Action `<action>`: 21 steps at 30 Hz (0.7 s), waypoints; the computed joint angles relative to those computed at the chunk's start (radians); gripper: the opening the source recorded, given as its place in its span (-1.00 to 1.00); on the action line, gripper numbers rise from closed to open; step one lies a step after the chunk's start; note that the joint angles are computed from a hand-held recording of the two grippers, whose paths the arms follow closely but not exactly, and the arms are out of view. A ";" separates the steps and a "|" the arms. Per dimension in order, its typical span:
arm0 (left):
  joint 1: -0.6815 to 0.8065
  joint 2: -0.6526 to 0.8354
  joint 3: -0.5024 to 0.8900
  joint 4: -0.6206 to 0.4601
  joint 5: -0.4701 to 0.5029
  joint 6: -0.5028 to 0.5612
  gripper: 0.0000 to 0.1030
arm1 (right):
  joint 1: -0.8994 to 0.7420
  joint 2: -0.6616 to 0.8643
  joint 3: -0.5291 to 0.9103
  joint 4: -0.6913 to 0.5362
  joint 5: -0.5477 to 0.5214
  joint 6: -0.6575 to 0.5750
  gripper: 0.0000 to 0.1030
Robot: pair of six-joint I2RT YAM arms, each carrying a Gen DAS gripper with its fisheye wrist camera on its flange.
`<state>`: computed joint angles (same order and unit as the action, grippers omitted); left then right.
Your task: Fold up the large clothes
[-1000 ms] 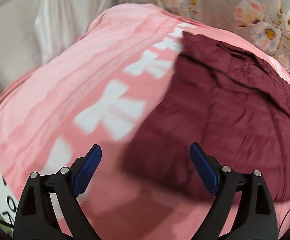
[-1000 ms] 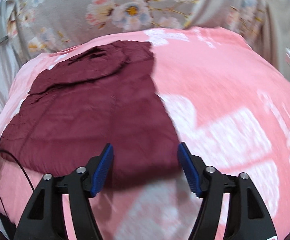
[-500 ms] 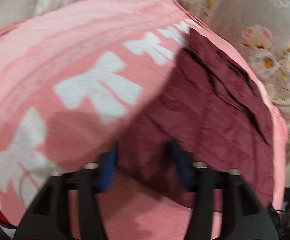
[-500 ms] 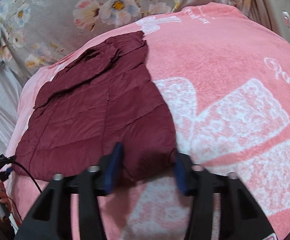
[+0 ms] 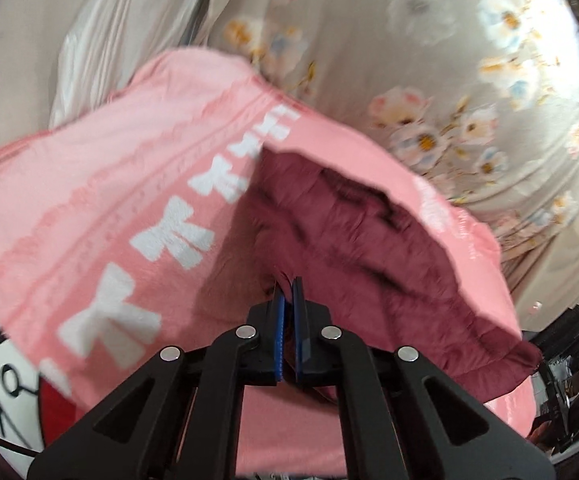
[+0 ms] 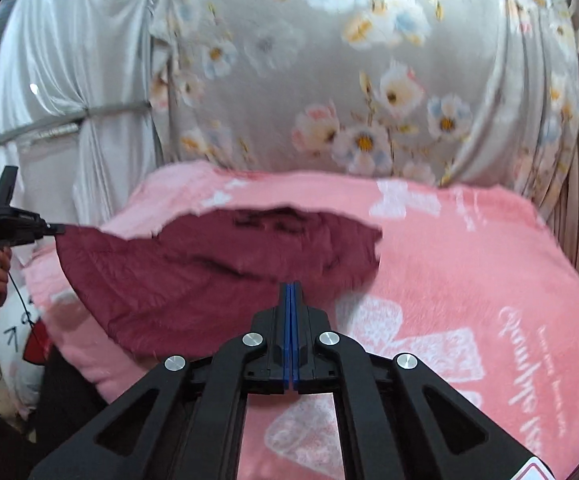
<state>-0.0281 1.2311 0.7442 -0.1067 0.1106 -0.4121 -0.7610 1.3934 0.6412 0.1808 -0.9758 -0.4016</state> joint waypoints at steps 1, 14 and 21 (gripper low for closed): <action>-0.009 -0.066 -0.020 -0.020 -0.013 -0.001 -0.96 | -0.028 -0.032 -0.014 -0.003 -0.024 0.011 -1.00; -0.039 -0.018 0.011 -0.095 -0.122 -0.003 -1.00 | 0.083 0.199 0.092 -0.225 0.286 -0.018 -0.25; 0.061 0.244 -0.037 -0.049 -0.096 -0.046 0.30 | 0.125 0.331 0.042 -0.161 0.420 -0.039 0.14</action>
